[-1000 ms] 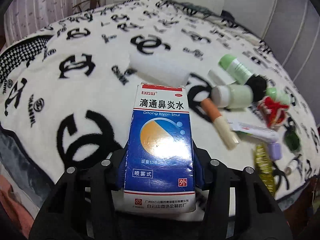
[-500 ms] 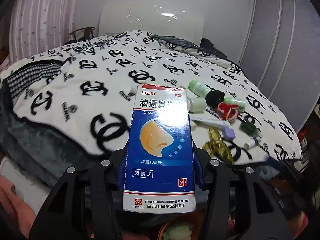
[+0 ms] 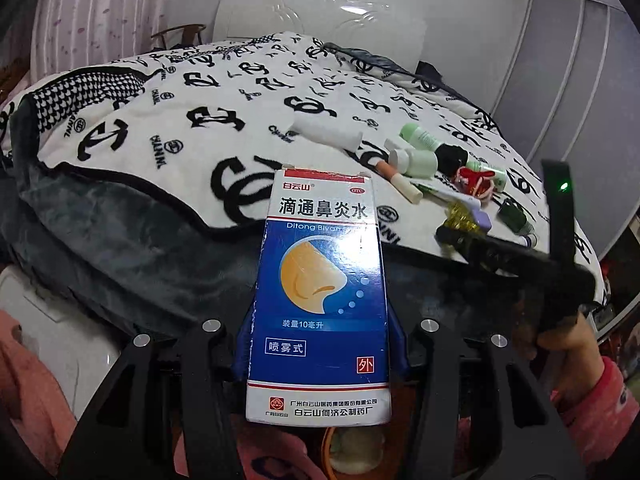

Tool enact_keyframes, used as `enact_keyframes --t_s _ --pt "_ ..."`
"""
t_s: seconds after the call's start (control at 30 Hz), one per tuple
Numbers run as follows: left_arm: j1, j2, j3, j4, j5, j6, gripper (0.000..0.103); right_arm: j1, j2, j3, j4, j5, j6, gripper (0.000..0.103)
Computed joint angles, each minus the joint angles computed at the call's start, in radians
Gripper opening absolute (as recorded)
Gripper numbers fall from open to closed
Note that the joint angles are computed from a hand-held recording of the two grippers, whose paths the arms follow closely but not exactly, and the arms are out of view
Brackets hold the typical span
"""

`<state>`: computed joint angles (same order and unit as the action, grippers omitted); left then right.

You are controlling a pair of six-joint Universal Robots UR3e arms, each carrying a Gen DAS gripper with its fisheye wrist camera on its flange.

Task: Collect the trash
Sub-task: 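Grasp the blue-white medicine box with left tool while right tool grasps yellow hair clip, then lower both tools to the orange basin and release box and clip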

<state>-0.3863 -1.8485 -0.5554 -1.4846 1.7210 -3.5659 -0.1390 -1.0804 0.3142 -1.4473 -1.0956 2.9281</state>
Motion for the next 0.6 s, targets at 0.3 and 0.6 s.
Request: enact_keyframes --t_s 0.3,0.6 --pt "-0.049 -0.009 0.017 -0.022 -0.06 0.031 0.05 -0.158 -0.245 0.127 0.128 0.197 -0.152 0.043" --pt "-0.129 -0.023 -0.143 -0.125 -0.25 0.135 0.05 -0.455 -0.608 0.402 0.702 0.281 -0.712 0.043"
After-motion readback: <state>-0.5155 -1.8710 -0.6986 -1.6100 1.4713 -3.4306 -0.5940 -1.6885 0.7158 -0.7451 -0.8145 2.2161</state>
